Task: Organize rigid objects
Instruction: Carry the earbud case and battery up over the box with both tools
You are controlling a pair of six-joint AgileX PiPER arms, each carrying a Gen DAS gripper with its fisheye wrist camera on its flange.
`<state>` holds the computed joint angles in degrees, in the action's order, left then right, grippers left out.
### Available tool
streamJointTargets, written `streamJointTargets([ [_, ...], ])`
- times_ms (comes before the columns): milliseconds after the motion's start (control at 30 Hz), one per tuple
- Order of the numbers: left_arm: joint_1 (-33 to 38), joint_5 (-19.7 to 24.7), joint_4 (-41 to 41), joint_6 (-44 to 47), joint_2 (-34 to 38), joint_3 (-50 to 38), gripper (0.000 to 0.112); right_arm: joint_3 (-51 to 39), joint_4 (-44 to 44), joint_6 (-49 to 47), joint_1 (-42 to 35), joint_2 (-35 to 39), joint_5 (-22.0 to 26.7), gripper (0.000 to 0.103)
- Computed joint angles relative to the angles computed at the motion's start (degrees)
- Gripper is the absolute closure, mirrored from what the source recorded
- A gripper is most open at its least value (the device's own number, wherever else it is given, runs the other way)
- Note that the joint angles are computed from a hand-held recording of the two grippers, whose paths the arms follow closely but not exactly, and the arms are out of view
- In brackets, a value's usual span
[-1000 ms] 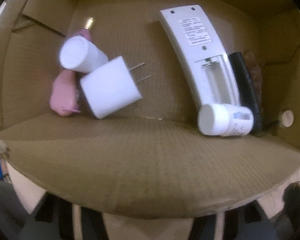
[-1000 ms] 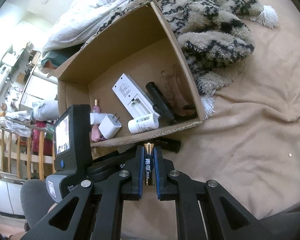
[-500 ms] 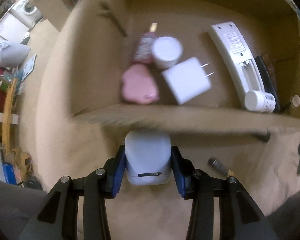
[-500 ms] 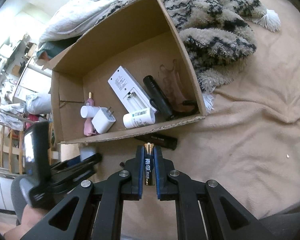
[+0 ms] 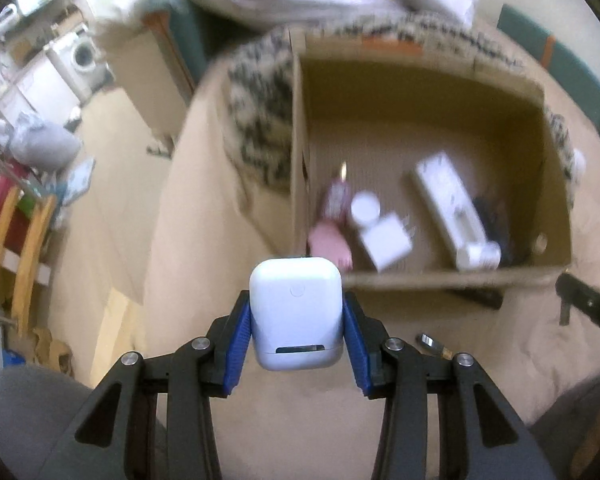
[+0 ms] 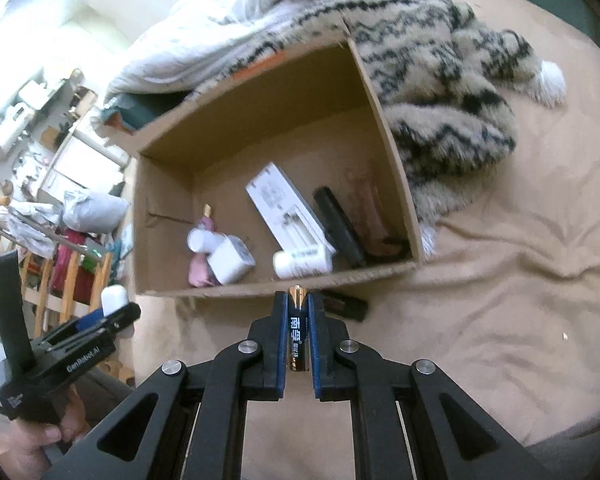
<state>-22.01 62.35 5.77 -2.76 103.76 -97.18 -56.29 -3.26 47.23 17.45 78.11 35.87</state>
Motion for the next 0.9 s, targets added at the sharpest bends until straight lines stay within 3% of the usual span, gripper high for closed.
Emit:
streamJointTargets([
  [267,-1.9,-0.3,1.7,-0.8,4.3,-10.2,0.072,-4.7,-4.7,-0.5,-0.6,0.0,-0.1,0.092],
  [533,-4.1,1.3,1.8,-1.7,12.9,-21.2,0.072,-12.1,-0.2,-7.1,-6.0,4.7,0.8,0.092],
  [900,-4.8,-2.2,-2.7,-0.3,20.1,-24.6,0.072,-15.1,4.5,-12.9,-8.2,13.3,0.5,0.092],
])
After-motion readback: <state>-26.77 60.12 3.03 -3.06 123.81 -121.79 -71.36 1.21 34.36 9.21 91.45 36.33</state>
